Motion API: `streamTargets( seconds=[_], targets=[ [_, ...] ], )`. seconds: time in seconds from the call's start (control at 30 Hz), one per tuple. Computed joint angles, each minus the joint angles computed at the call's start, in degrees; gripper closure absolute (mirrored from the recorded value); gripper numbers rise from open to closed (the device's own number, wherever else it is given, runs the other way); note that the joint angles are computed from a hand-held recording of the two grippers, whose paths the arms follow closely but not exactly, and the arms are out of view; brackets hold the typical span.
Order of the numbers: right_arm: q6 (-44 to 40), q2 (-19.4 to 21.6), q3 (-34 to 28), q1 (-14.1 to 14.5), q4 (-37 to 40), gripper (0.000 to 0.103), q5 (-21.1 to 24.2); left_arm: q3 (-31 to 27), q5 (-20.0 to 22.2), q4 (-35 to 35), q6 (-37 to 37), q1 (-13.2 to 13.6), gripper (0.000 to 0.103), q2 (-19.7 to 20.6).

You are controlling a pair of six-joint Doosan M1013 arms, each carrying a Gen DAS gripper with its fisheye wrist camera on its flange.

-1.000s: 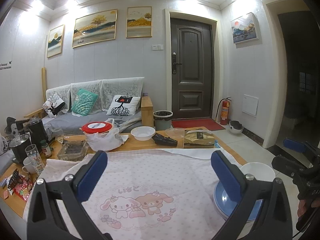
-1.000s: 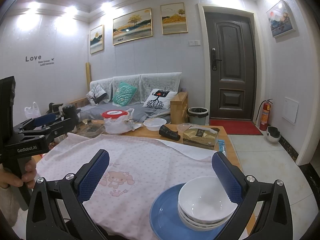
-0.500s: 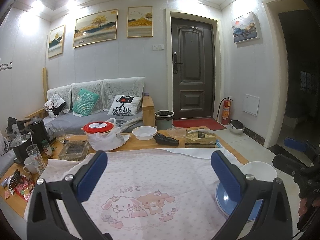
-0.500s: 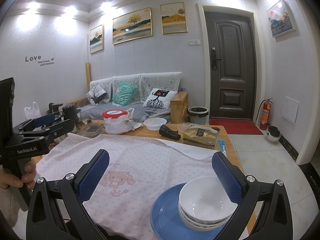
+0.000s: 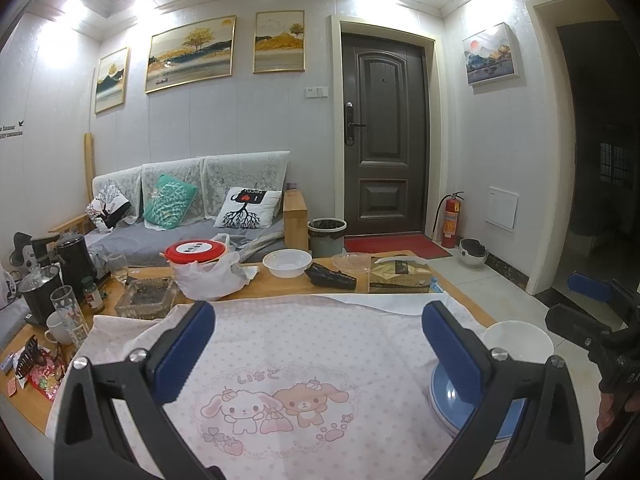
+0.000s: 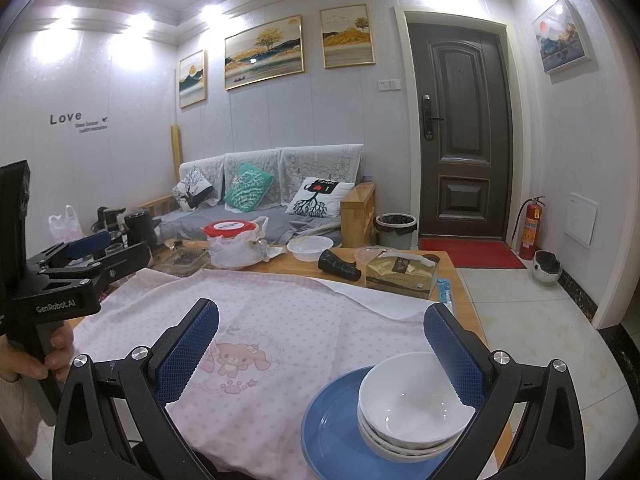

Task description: Organize plates and bowls

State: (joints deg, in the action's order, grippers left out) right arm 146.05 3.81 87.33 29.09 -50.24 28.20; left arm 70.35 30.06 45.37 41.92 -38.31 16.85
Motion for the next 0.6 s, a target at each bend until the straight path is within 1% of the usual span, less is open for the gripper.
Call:
streamTargets(
  seconds=[0.6],
  targets=[
    [-0.4,0.0,-0.1,-0.1,0.6,0.001,-0.1,0.1,0.0,-0.4,0.2,0.1,0.0,0.0]
  ],
)
